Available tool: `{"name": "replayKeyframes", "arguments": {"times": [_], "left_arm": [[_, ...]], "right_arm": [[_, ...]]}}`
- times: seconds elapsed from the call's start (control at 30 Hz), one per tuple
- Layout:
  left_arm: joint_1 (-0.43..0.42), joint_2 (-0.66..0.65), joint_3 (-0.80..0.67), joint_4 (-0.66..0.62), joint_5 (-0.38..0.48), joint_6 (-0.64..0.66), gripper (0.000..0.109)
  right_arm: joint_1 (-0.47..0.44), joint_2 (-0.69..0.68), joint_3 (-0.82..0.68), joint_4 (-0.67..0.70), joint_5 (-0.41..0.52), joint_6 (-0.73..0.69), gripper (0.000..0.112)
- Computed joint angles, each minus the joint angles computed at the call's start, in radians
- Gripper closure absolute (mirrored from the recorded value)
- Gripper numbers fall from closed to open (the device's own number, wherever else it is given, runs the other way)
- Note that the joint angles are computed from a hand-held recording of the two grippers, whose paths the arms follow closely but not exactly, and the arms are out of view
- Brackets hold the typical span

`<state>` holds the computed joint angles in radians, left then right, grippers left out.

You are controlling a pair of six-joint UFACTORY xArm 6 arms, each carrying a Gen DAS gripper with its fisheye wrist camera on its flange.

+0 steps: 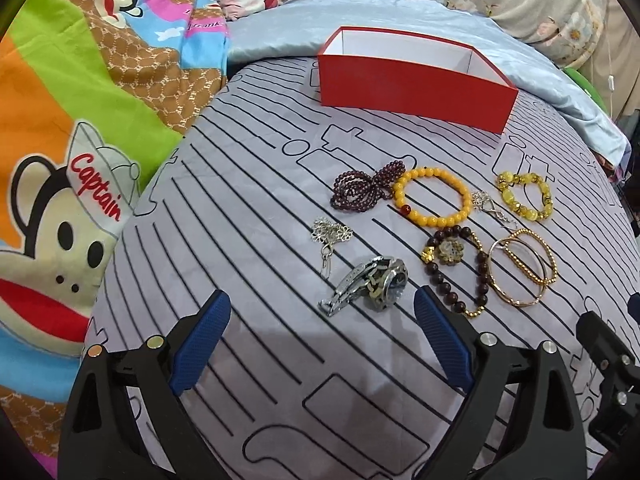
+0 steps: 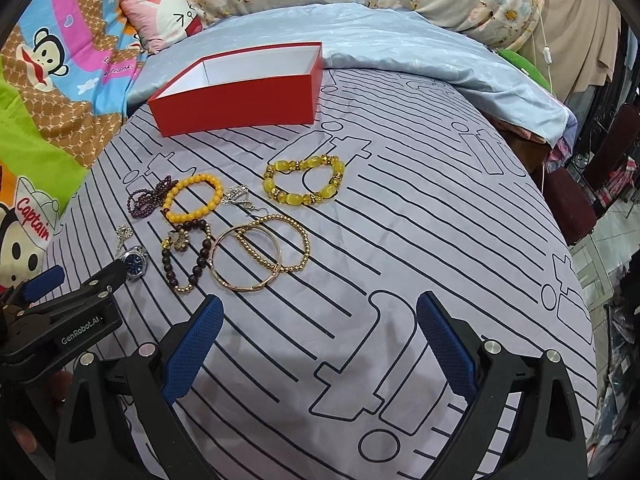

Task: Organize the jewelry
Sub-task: 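Grasp the silver wristwatch with the left tool while the right tool grasps a thin gold bangle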

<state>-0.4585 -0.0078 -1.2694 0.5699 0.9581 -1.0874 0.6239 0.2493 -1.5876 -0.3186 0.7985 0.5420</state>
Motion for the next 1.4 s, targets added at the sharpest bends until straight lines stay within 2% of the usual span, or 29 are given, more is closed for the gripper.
{"name": "replayKeyframes", "arguments": {"times": [0.2,0.27,0.6,0.73,0.83,0.87,1.23,1.4], "left_arm": [[0.014,0.026,-0.004,-0.021,-0.035,0.026,0.023],[0.018,0.035,-0.008,-0.036,-0.048,0.048,0.031],[0.027,0.051,-0.004,-0.086,-0.101,0.09,0.052],[0.026,0.049,-0.003,-0.094,-0.114,0.093,0.067],[0.033,0.044,0.003,-0.112,-0.131,0.106,0.08],[0.036,0.041,0.006,-0.125,-0.139,0.112,0.081],[0.04,-0.006,0.041,-0.152,-0.177,0.122,0.083],[0.042,-0.032,0.045,-0.132,-0.154,0.096,0.083]], "right_arm": [[-0.004,0.021,-0.023,0.02,0.006,-0.017,0.018],[-0.003,0.029,-0.032,0.029,0.009,-0.025,0.019],[-0.003,0.052,-0.058,0.05,0.018,-0.047,0.022],[-0.004,0.059,-0.063,0.06,0.017,-0.055,0.023],[-0.006,0.065,-0.068,0.073,0.016,-0.069,0.03],[-0.006,0.066,-0.069,0.078,0.015,-0.073,0.031],[-0.02,0.132,-0.146,0.179,-0.011,-0.181,0.073],[-0.022,0.184,-0.207,0.205,-0.002,-0.214,0.079]]}}
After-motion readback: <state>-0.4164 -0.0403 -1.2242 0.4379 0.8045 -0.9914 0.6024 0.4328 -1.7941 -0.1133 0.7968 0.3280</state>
